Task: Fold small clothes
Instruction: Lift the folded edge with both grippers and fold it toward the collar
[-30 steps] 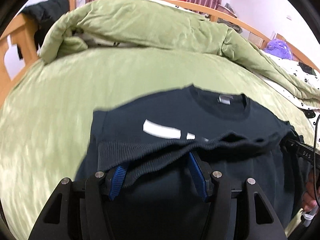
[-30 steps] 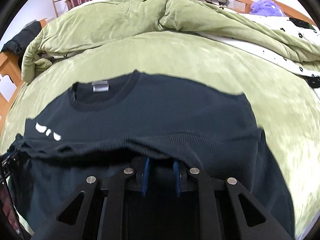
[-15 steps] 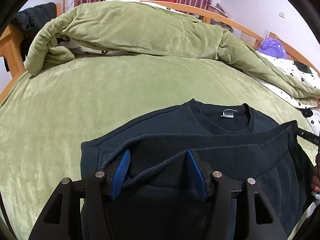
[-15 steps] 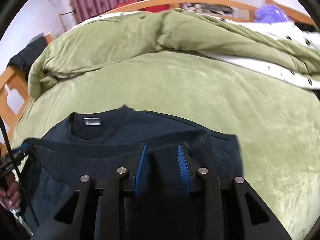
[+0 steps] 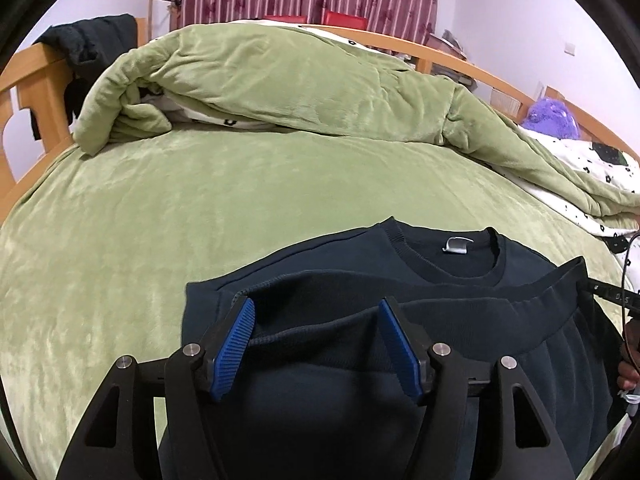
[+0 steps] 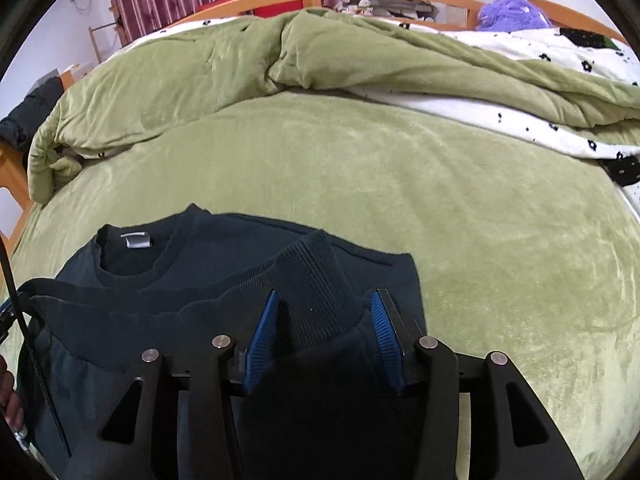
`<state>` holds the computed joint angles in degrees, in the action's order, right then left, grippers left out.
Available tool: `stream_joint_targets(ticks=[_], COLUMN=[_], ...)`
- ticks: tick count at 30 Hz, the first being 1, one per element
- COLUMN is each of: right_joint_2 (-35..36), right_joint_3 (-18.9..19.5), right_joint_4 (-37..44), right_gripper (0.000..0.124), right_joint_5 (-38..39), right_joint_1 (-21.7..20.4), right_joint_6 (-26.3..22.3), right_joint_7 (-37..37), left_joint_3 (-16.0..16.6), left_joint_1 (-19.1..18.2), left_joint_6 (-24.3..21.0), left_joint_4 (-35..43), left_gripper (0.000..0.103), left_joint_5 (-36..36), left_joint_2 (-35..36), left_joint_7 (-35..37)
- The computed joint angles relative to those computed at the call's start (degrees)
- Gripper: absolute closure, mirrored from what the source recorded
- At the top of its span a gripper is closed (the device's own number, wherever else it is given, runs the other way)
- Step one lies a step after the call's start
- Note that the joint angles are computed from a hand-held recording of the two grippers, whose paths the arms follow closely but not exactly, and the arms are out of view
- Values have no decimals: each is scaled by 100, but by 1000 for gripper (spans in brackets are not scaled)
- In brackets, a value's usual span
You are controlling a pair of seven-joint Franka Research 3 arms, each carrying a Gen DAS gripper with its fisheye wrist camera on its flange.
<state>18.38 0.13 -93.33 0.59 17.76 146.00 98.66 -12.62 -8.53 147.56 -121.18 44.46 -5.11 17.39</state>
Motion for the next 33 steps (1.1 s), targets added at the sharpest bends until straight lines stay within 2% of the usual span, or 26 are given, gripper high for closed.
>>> stream_joint_targets(ticks=[5, 12, 16, 27, 29, 32, 33], right_joint_2=[57, 2, -70, -11, 79, 182, 199], right_joint_3=[-90, -124, -109, -88, -110, -171, -230], right_joint_4=[28, -80, -149, -221, -134, -22, -13], right_gripper=[76, 76, 76, 75, 75, 81, 84], right_joint_5=[-250, -529, -549, -489, -552, -714, -871], right_joint_1=[97, 149, 129, 41, 79, 169, 240], right_joint_6=[-73, -52, -31, 109, 97, 92, 119], right_joint_7=[248, 384, 397, 286, 286, 326, 404], left_joint_3=[-57, -168, -103, 98, 118, 132, 126], left_joint_1=[23, 93, 72, 140, 132, 106, 88], left_joint_6=[22, -278, -420, -317, -314, -351, -437], left_joint_4=[-250, -308, -293, -180, -129, -6, 56], left_gripper=[41, 38, 38, 38, 44, 59, 68], left_joint_5=[132, 436, 209, -183, -194, -143, -61], left_joint_2=[-266, -424, -330, 122, 192, 308, 347], left_joint_7=[-226, -567, -352, 84, 110, 130, 109])
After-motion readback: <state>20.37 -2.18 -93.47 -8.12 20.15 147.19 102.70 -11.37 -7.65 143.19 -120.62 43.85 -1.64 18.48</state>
